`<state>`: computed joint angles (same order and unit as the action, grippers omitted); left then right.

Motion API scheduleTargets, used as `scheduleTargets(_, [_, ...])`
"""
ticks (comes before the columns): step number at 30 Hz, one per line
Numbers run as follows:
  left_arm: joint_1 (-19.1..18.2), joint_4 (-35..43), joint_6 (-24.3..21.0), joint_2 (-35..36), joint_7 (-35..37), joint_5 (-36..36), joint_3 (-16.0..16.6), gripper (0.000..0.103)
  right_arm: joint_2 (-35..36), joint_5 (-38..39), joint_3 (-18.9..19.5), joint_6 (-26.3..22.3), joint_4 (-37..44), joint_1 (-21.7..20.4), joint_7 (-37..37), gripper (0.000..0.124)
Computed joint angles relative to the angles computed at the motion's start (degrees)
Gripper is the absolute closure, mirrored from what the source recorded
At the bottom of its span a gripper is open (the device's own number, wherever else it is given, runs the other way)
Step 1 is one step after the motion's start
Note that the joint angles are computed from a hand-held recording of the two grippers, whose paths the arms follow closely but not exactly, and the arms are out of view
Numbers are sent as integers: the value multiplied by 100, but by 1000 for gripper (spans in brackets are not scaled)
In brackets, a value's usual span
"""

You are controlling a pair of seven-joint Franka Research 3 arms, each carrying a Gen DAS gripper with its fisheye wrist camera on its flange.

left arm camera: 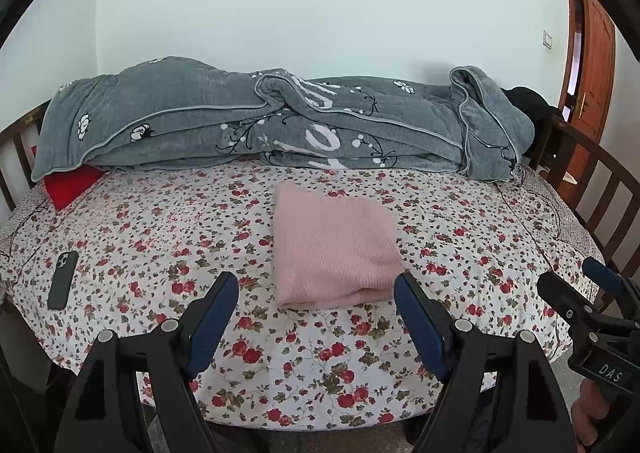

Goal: Fold small clothes

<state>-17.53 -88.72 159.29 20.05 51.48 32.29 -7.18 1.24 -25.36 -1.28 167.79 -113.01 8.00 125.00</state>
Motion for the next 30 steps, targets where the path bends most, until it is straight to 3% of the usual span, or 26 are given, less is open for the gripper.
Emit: scheduleTargets(30, [-10, 56, -28, -19, -68, 82, -10, 24, 46, 78, -13, 10, 33, 60, -51, 21])
